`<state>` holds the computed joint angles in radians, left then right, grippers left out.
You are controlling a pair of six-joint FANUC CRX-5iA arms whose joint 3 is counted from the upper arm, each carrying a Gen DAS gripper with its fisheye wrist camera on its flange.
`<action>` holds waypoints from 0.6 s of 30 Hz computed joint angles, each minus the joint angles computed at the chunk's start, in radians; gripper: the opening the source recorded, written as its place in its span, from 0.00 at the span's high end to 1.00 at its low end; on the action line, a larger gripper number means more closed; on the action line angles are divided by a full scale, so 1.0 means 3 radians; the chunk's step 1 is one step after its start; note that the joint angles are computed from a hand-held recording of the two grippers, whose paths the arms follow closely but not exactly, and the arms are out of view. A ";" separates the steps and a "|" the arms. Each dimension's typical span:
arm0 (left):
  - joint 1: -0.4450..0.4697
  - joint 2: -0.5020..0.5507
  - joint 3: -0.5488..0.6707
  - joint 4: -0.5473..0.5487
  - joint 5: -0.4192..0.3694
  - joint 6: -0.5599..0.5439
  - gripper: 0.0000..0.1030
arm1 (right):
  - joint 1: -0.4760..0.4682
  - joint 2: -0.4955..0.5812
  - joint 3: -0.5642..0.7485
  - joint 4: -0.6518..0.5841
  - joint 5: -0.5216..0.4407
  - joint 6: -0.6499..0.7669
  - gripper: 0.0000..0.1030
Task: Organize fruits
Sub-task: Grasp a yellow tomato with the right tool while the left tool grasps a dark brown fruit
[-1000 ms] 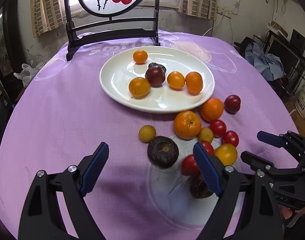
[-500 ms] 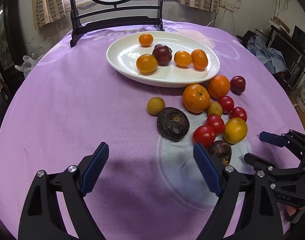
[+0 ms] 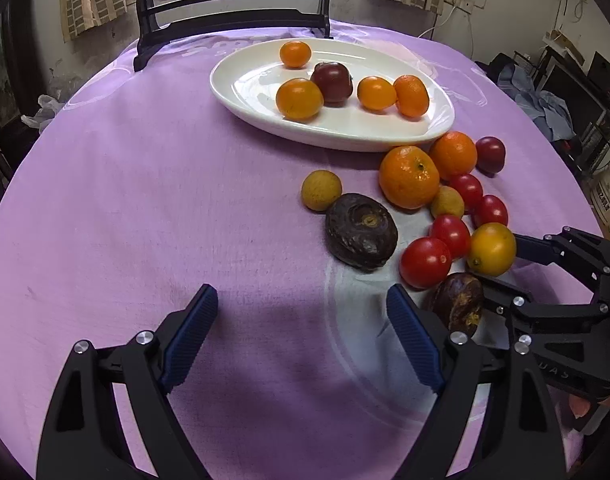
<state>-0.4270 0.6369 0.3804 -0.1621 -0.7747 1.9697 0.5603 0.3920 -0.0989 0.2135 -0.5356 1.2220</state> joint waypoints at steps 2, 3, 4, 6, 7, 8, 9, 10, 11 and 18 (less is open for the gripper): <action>-0.0005 0.0013 0.0025 -0.0015 -0.0023 0.0011 0.18 | 0.0003 0.0007 0.0001 0.0025 0.0009 -0.0047 0.47; -0.0011 0.0023 0.0044 -0.0030 -0.0038 0.0019 0.18 | 0.0002 -0.0001 -0.0013 0.0029 0.0027 -0.0066 0.49; -0.0017 0.0033 0.0065 -0.0046 -0.0059 0.0028 0.18 | -0.0002 -0.0008 -0.0017 0.0008 0.0027 -0.0069 0.50; -0.0028 0.0058 0.0113 -0.0078 -0.0101 0.0042 0.18 | -0.0009 -0.0033 -0.0034 -0.0013 0.0027 -0.0089 0.59; -0.0037 0.0077 0.0151 -0.0098 -0.0142 0.0052 0.18 | -0.0014 -0.0043 -0.0037 -0.0035 0.0021 -0.0087 0.59; -0.0042 0.0085 0.0168 -0.0112 -0.0159 0.0058 0.18 | -0.0031 -0.0054 -0.0016 -0.0134 -0.0005 -0.0018 0.59; -0.0048 0.0097 0.0192 -0.0125 -0.0177 0.0060 0.18 | -0.0047 -0.0071 -0.0010 -0.0218 -0.0019 0.0035 0.59; -0.0055 0.0114 0.0228 -0.0142 -0.0203 0.0061 0.18 | -0.0054 -0.0087 -0.0030 -0.0230 -0.0014 0.0034 0.59; -0.0061 0.0128 0.0257 -0.0157 -0.0228 0.0064 0.18 | -0.0059 -0.0107 -0.0058 -0.0227 -0.0006 0.0025 0.59; -0.0084 0.0268 0.0481 -0.0152 -0.0354 -0.0050 0.29 | -0.0117 -0.0274 -0.0264 -0.0338 0.0074 0.0097 0.59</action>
